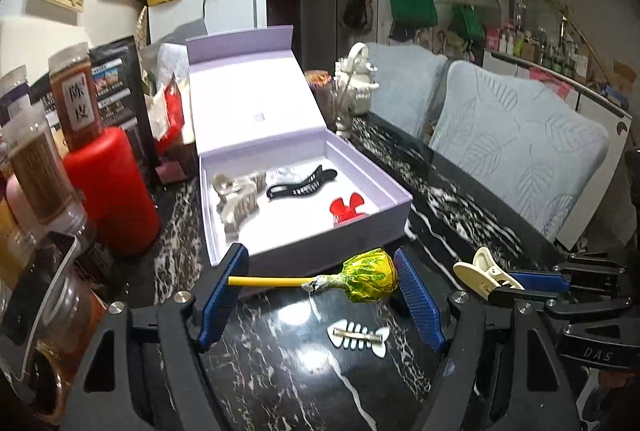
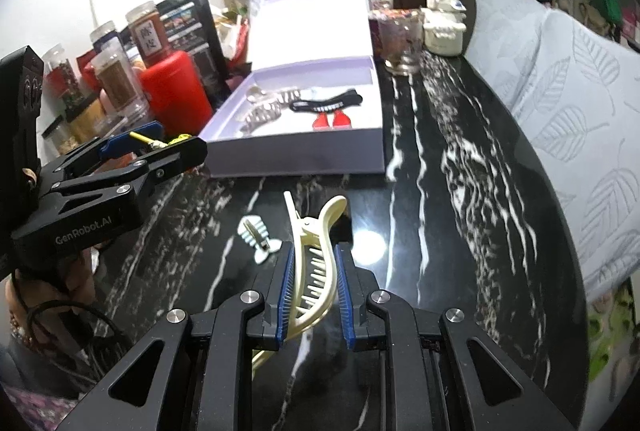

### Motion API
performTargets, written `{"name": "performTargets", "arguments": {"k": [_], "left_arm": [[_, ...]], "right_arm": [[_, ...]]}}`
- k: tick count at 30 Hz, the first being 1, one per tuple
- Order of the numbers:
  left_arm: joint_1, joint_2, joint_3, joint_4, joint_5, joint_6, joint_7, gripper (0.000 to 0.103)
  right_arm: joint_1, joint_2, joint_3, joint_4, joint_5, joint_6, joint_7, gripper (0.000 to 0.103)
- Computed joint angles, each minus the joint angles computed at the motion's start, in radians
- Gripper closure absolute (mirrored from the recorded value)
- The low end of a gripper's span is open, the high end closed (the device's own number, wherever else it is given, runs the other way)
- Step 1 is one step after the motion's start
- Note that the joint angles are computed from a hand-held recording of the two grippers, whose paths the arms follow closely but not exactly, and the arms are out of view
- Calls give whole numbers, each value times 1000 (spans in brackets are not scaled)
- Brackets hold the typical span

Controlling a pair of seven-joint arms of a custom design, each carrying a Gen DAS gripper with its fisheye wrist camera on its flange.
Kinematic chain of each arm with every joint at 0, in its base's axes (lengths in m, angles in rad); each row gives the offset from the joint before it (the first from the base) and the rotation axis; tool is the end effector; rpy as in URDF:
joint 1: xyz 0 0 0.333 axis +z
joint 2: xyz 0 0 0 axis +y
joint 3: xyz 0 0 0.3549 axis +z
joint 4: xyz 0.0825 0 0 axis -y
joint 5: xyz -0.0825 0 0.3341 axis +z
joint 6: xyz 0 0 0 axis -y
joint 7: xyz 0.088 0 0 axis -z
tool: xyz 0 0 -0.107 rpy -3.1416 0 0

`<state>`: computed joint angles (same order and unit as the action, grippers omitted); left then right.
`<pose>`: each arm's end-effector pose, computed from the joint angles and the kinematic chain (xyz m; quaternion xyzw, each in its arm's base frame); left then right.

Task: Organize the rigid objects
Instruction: 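Carry the green lollipop and cream claw clip over the box with both grippers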

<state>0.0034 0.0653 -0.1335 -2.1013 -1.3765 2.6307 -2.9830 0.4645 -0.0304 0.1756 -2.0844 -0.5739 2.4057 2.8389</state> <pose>0.5424 -0.0453 0.4900 -0.3558 0.8093 -0.4305 0.1820 0.4233 0.3121 0.5386 -0.5834 0.7619 -0.1950 0.2027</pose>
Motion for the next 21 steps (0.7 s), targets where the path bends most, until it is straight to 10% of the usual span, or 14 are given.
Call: {"name": "performTargets", "arguments": {"k": [21], "left_arm": [[5,67,-24,183,-43,-41,-17,28]], "right_arm": [[-48,72,-52,157,-47,31,-172,83]]}}
